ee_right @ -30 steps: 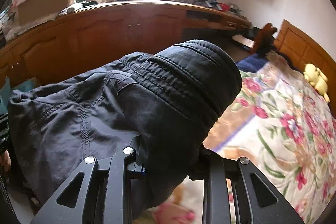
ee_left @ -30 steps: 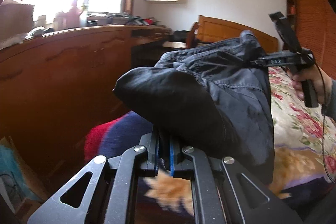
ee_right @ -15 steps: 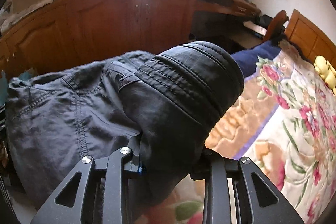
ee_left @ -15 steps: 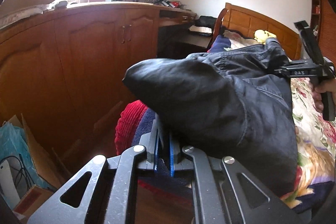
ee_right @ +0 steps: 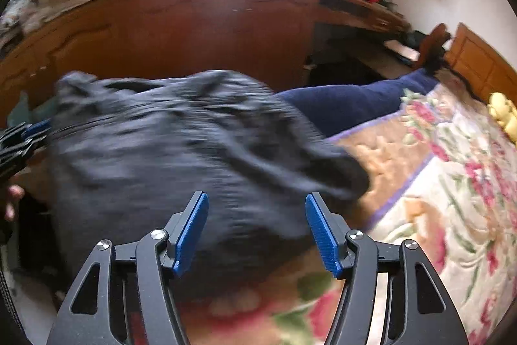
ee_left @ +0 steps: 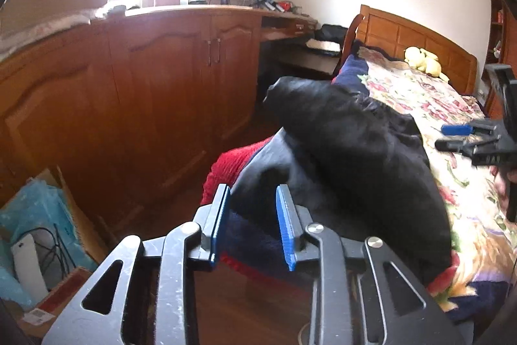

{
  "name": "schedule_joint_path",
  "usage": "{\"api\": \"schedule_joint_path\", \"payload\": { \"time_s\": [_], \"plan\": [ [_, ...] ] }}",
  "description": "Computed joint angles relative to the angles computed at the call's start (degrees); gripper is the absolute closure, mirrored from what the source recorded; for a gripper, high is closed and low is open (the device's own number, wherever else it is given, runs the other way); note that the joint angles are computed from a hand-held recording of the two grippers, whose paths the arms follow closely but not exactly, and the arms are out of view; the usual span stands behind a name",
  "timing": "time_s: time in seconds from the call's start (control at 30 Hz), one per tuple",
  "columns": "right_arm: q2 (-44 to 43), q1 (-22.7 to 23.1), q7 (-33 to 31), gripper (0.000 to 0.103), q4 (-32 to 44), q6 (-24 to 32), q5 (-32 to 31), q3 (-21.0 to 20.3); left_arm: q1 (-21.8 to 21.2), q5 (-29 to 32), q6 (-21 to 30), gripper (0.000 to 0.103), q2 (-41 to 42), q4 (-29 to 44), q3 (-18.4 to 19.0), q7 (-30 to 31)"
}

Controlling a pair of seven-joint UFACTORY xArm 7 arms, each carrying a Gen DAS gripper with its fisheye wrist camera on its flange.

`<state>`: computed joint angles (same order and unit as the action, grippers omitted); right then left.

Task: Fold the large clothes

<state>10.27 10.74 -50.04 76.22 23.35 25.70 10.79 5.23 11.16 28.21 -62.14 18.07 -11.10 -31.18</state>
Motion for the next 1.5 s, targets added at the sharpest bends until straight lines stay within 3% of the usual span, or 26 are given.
{"api": "schedule_joint_path", "payload": {
  "time_s": [0.1, 0.17, 0.27, 0.5, 0.6, 0.77, 0.83, 0.97, 1.07, 1.3, 1.5],
  "plan": [
    [-1.29, -1.32, -5.54, 0.038, -1.43, 3.59, 6.69, 1.51, -0.28, 0.13, 0.42, 0.071, -1.66, 0.43, -0.41, -0.15],
    [-2.12, -0.42, -6.67, 0.038, -3.30, 4.66, 7.64, 1.43, 0.14, 0.55, -0.21, 0.071, -1.09, 1.11, -1.18, -0.40],
    [-3.13, 1.54, -7.91, 0.038, -6.78, -0.12, 7.48, 1.25, -0.04, 0.55, -0.11, 0.071, 0.18, 2.23, -1.43, -0.54],
    [-1.11, 0.87, -11.72, 0.038, -6.64, 0.18, 13.92, 1.65, -0.79, 0.62, -0.85, 0.071, 0.41, 3.76, -2.02, -0.99],
    [-1.25, 0.92, -12.03, 0.038, -7.16, -0.50, 14.40, 1.57, -1.17, 0.69, -0.42, 0.071, 1.05, 5.03, -2.63, -1.18],
    [-5.26, 1.85, -7.43, 0.038, -9.30, 2.80, 10.80, 0.07, -1.76, 0.38, 1.46, 0.070, 2.08, 7.00, -3.63, -2.34],
    [-8.43, 1.83, -9.32, 0.038, -11.72, 2.92, 12.36, -0.60, -1.14, 0.66, 3.53, 0.070, 2.51, 8.16, -5.37, -3.99],
    [-15.64, 2.27, -15.43, 0.037, -17.19, 5.29, 19.84, -4.35, -3.30, 0.30, 5.11, 0.070, 3.93, 9.54, -7.20, -7.02],
    [-21.80, 2.79, -19.02, 0.031, -22.26, 5.99, 23.09, -8.10, -4.90, 0.65, 6.56, 0.070, 6.53, 11.75, -9.61, -9.26],
    [-33.97, 2.63, -21.48, 0.022, -31.97, 5.87, 22.31, -16.29, -8.61, 2.75, 8.49, 0.071, 15.77, 19.10, -15.19, -15.05],
    [-42.64, 1.31, -19.26, 0.020, -37.52, 5.67, 19.72, -21.98, -10.92, 8.10, 10.89, 0.070, 25.95, 27.64, -21.31, -19.60]
  ]
}}
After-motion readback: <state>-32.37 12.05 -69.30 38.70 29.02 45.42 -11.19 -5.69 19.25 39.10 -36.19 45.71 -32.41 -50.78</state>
